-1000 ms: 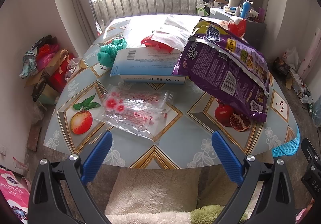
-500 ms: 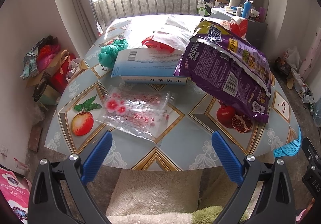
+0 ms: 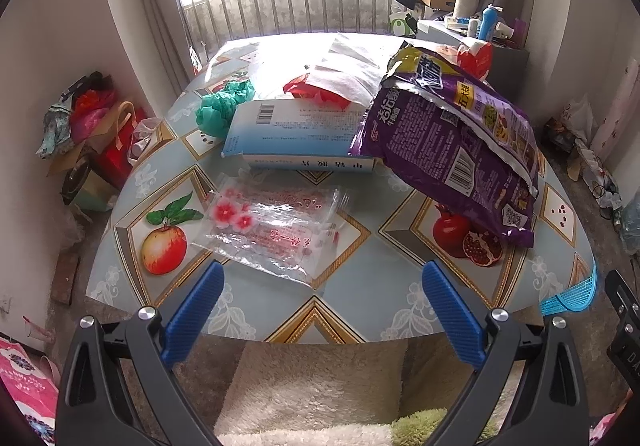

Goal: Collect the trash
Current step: 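Reach the right gripper to the purple snack bag and close on it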

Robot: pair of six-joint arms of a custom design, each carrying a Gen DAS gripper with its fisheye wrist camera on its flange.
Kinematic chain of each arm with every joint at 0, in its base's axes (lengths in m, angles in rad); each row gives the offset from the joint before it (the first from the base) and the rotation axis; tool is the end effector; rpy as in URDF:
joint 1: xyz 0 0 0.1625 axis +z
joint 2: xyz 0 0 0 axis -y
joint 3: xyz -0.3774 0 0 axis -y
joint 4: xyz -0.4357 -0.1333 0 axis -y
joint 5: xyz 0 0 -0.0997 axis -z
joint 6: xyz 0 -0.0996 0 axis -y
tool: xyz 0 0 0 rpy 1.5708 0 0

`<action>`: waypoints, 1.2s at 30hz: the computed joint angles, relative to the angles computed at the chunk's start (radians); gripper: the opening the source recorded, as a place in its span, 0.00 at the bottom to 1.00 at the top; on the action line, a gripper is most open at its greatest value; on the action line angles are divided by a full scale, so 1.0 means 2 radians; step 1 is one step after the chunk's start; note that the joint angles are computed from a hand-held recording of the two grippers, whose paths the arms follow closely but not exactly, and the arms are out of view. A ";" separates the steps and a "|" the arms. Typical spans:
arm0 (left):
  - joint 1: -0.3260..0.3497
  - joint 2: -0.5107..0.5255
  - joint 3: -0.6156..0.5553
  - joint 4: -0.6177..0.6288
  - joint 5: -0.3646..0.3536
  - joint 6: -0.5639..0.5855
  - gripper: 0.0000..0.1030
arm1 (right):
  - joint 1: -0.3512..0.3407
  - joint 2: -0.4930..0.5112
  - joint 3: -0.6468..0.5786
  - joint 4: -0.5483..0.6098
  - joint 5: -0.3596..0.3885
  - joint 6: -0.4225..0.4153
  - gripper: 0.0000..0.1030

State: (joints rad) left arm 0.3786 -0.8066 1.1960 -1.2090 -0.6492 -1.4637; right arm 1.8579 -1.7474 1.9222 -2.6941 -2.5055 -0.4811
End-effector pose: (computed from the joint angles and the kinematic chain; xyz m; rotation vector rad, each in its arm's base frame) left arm -0.5681 -0.4548 0.1575 0.1225 2.1262 -0.8090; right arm 0.1838 -0.4347 0.5048 0.2656 -2.0219 0.9121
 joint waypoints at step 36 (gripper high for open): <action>0.064 -0.183 0.206 -0.272 -0.013 0.192 0.75 | 0.017 0.087 -0.060 0.042 0.051 0.030 0.92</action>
